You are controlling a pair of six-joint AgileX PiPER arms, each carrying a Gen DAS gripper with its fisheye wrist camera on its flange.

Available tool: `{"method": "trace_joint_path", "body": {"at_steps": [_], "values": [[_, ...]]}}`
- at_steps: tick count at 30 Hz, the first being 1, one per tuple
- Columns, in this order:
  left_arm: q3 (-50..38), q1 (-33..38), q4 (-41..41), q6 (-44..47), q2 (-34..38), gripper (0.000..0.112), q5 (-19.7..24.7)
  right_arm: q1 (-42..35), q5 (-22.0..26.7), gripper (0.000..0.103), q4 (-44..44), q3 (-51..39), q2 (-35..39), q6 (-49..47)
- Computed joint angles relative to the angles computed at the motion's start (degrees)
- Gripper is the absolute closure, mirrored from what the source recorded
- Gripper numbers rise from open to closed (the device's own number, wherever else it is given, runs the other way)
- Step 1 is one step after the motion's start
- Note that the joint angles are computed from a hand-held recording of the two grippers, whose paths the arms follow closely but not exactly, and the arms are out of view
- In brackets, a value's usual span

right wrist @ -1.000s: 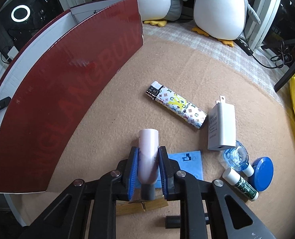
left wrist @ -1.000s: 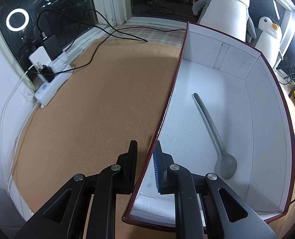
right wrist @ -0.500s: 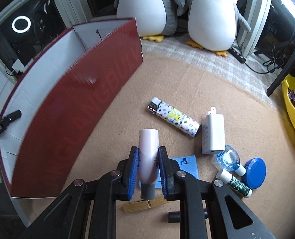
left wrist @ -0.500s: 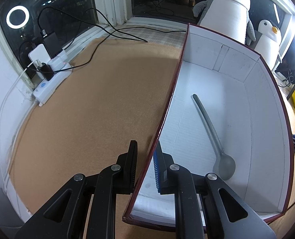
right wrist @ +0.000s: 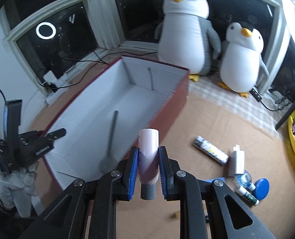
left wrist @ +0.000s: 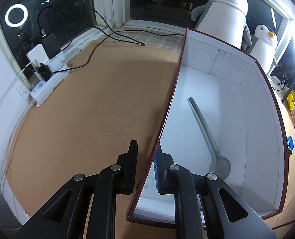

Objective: Organize rigid objects
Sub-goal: 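Lower the pink bottle into the box and open the right gripper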

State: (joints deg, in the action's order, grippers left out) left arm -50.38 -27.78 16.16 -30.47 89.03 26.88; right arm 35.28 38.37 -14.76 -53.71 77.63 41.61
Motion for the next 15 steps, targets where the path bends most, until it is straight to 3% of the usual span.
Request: {"method": "trace_joint_path", "body": {"at_steps": [15], "values": [[1.55,1.48,-4.41,4.43,-0.83,0.100,-1.97,7.92,-0.59,0.085,-1.24,-10.59,10.56,4.00]]}}
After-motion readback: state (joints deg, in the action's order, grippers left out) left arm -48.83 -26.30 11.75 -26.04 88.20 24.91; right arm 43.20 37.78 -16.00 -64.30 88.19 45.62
